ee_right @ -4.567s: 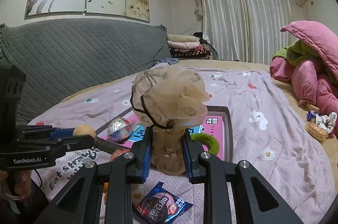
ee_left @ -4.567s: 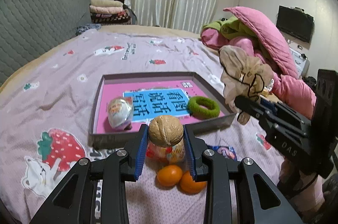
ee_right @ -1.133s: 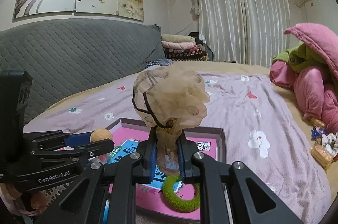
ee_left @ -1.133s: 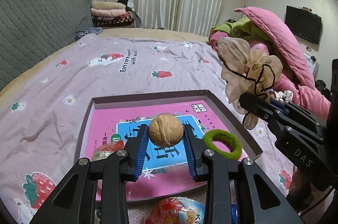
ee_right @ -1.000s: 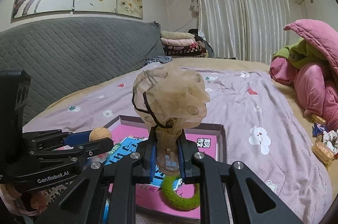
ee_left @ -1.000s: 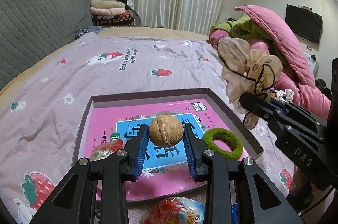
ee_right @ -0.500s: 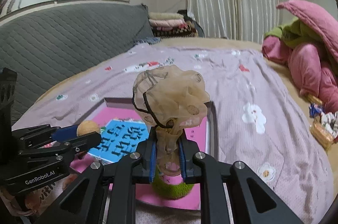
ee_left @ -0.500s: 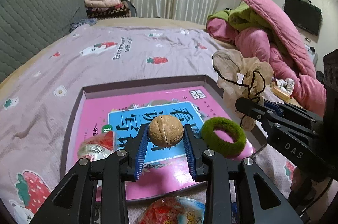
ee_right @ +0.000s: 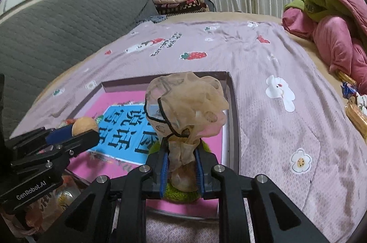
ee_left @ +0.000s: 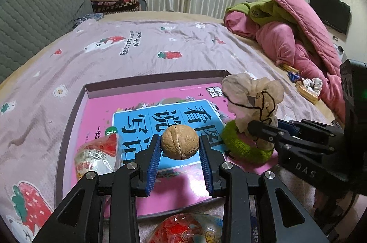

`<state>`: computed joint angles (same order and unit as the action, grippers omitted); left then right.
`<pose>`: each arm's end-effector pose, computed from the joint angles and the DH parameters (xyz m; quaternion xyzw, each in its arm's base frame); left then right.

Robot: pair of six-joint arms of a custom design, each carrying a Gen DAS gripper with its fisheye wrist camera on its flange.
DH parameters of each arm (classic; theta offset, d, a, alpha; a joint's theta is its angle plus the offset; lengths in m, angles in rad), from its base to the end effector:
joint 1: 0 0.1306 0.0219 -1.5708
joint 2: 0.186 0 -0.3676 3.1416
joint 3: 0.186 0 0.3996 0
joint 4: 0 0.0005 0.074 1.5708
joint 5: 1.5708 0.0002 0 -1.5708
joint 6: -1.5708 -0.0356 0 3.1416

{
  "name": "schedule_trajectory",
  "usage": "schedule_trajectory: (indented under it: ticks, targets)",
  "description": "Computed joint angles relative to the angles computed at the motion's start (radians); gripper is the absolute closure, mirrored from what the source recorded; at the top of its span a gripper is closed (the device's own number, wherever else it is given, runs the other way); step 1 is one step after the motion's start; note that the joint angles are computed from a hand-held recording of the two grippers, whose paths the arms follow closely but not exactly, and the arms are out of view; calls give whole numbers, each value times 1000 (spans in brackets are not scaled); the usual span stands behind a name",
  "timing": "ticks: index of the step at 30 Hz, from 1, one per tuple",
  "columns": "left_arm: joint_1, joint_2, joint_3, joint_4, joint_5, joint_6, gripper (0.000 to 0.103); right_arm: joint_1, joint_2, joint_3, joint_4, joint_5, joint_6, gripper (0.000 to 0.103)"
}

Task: Organize objects
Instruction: 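Lower the bag onto the green ring while the left tool lowers the walnut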

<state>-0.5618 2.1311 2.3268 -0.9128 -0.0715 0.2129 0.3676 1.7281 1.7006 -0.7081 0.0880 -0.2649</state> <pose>0.6323 -0.3956 0.4061 0.1433 0.8985 -0.1262 0.3954 0.5856 0.2216 0.3922 -0.0290 0.9129 0.0878 0.3976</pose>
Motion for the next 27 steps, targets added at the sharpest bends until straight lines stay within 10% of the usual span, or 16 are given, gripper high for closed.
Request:
schedule_trajectory:
  ticks: [27]
  targets:
    - [-8, 128, 204, -193, 11, -5, 69, 19, 2, 6, -22, 49, 35, 57]
